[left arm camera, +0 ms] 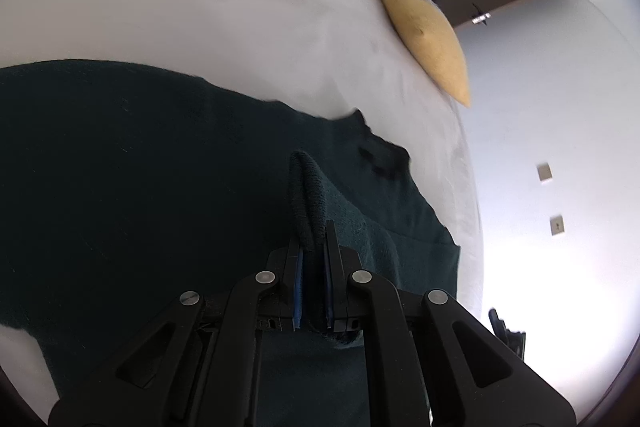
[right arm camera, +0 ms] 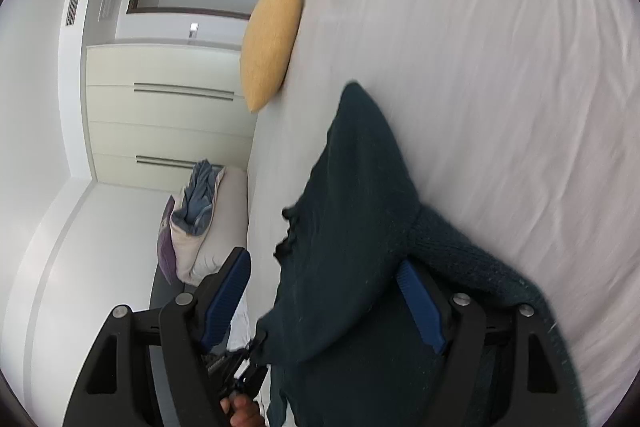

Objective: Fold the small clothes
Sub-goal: 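Fold the held sleeve across the sweater body with the right tool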

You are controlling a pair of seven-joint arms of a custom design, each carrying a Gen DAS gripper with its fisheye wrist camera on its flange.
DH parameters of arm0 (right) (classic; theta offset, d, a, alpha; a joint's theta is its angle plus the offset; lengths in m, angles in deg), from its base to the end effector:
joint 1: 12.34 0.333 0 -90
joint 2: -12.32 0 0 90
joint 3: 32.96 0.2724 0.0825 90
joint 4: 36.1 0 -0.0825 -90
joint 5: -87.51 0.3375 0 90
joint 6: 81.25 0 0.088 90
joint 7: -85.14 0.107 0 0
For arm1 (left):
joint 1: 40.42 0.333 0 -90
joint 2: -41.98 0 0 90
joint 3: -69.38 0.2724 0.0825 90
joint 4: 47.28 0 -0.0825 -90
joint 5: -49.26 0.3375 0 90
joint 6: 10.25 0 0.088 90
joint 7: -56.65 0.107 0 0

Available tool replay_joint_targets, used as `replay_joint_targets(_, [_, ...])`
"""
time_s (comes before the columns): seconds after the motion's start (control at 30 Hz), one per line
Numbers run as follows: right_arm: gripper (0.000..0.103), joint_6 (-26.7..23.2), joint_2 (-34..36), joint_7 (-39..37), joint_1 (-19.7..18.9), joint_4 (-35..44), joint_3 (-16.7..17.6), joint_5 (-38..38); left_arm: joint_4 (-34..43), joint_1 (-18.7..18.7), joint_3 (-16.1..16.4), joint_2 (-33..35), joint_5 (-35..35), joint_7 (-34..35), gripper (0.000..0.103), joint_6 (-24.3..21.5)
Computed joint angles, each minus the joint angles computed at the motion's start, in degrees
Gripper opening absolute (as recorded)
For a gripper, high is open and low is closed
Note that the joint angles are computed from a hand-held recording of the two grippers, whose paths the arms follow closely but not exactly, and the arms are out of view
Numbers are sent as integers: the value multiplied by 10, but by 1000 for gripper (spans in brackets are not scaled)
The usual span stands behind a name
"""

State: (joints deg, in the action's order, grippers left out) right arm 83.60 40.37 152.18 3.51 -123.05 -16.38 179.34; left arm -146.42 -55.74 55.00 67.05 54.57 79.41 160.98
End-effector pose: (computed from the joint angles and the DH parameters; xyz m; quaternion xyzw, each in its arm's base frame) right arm 0.5978 0.2736 0.4147 -0.3890 0.7224 0.2105 0.5315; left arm 0.5756 -0.3078 0.4225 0.8165 -0.4104 0.4039 0.0431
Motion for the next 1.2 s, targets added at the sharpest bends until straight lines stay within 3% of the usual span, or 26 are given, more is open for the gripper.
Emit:
replay_joint_targets(0.07, [82,-12,8,-2,-3,8,5,15,-16,-1,7,-7,3,-6,6,8])
replay_joint_targets(0.23, [82,4,28,34,8,30,-1,-32,-36,12,-5,-7,-4,4,7,3])
replay_joint_targets(0.53, [76,10,18,-43,-13,14,6,51,-32,-5,5,6,7,-7,7,-1])
replay_joint_targets(0.73, [77,7,1,9,3,-9,-6,-37,-37,-4,3,3,9,-11,8,1])
replay_joint_targets(0.83, [80,-22,-42,73,3,-58,-20,-116,-43,-11,9,-20,23,-7,10,-44])
replay_joint_targets(0.9, [80,-31,-67,67,-1,-76,-22,-134,-51,-17,13,-38,33,-6,10,-73])
replay_joint_targets(1.03, [80,-15,-71,106,15,-59,-46,-233,-60,-8,-6,-57,13,16,10,-111])
replay_joint_targets(1.13, [80,-36,-41,157,16,-12,-55,-318,-46,-66,50,-82,118,-76,10,-183])
replay_joint_targets(1.2, [80,-62,-9,178,11,36,-55,-365,-16,-90,67,-85,202,-131,10,-229])
